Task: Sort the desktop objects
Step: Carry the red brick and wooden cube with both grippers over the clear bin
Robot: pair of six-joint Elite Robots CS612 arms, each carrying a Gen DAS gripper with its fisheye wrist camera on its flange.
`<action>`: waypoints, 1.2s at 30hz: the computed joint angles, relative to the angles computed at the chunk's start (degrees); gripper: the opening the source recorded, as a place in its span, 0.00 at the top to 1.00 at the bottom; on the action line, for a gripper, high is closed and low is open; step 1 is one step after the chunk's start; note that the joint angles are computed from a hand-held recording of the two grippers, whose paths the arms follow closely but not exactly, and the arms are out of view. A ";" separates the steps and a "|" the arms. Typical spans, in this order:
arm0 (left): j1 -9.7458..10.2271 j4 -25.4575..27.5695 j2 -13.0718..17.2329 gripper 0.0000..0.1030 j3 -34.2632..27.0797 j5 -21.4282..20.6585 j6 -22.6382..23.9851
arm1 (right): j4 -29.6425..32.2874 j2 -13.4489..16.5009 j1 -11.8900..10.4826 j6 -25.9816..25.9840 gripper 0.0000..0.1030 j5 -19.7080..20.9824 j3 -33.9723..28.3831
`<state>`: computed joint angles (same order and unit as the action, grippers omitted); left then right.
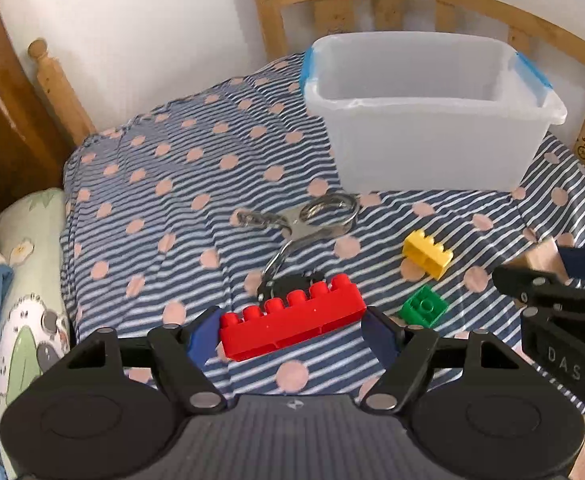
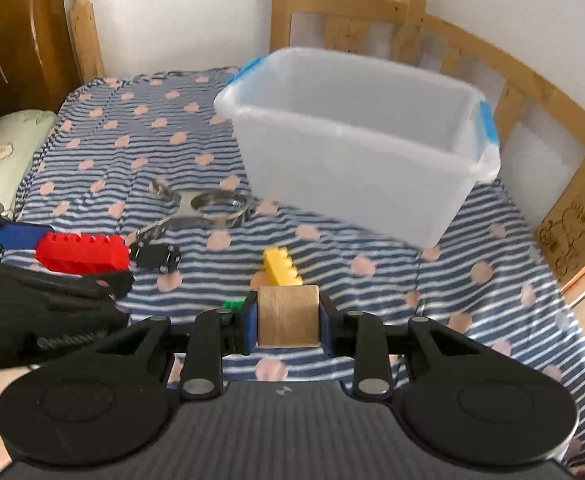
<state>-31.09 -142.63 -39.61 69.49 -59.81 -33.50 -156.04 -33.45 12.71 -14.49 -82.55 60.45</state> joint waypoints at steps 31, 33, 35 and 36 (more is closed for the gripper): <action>2.47 -1.97 9.08 0.24 -20.09 2.50 12.04 | -1.54 6.88 -0.52 -2.73 0.68 -2.99 -16.46; 2.58 -1.91 10.00 0.24 -22.04 3.08 12.82 | -1.16 7.65 -0.54 -2.56 0.68 -3.05 -18.32; 2.76 -1.40 11.04 0.24 -24.27 3.25 13.27 | -0.43 8.50 -0.56 -2.38 0.68 -3.06 -20.39; 2.85 -1.18 11.56 0.24 -25.36 3.27 13.46 | 0.16 8.96 -0.57 -2.25 0.68 -3.00 -21.50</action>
<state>-28.24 -143.81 -28.05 44.12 -56.54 -20.04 -155.87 -24.49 12.14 -16.74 -85.55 38.94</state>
